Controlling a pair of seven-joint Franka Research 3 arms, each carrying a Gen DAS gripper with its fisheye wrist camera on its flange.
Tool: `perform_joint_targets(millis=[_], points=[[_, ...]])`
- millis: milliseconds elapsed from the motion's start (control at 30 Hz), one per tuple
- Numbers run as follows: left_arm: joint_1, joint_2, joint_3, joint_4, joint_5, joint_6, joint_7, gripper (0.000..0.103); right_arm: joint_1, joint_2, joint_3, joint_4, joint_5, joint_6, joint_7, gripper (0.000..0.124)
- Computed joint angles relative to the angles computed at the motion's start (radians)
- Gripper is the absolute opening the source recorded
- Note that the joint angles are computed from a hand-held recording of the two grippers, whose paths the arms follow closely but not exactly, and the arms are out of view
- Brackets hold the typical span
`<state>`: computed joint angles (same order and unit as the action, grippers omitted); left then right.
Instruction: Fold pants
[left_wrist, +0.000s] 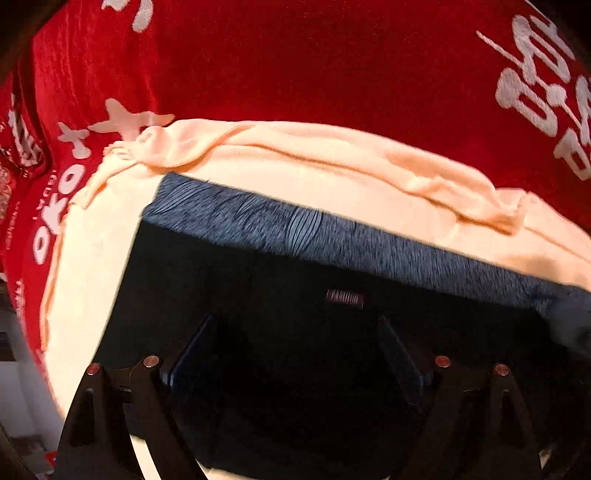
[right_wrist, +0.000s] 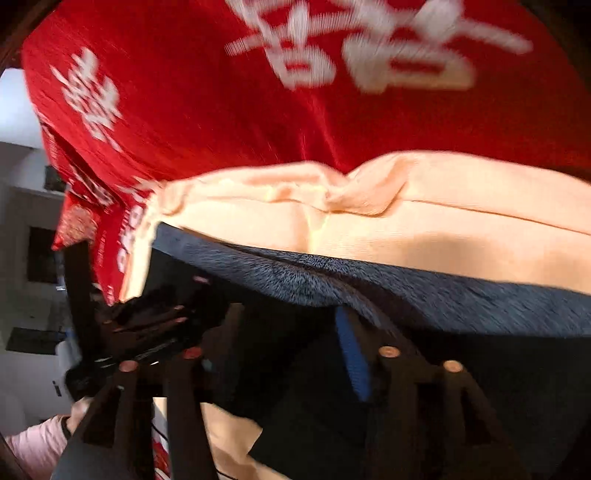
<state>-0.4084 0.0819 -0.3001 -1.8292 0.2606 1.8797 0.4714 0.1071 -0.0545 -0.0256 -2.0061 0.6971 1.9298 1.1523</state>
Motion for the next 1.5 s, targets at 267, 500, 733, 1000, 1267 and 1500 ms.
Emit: perform_joint_targets(millis=[267,500,733,1000,1267,1500], points=[[-0.049,0.016,-0.035,0.087,-0.033,-0.109,0.031,0.088,-0.075,-0.214,-0.058,-0.143,-0.090,-0.057,0.112,0.066],[-0.091,0.018,-0.053,0.126,-0.044,-0.112,0.071,0.088,-0.125,-0.420,-0.076,-0.296,-0.155,-0.040,0.204,0.066],[-0.121,-0.032,-0.068,0.084,-0.067,-0.091,0.109,0.088,-0.179,-0.653,-0.084,-0.455,-0.227,-0.044,0.289,0.067],[-0.171,-0.044,-0.102,0.100,-0.097,-0.058,0.149,0.088,-0.345,-0.930,-0.129,-0.621,-0.407,-0.188,0.350,0.067],[-0.238,0.122,-0.129,0.244,-0.168,0.094,0.199,0.088,-0.539,-1.073,-0.213,-0.727,-0.586,-0.296,0.241,0.067],[-0.338,0.403,-0.107,0.557,-0.163,0.074,0.205,0.088,-0.680,-1.004,-0.305,-0.761,-0.592,-0.305,0.137,0.067]])
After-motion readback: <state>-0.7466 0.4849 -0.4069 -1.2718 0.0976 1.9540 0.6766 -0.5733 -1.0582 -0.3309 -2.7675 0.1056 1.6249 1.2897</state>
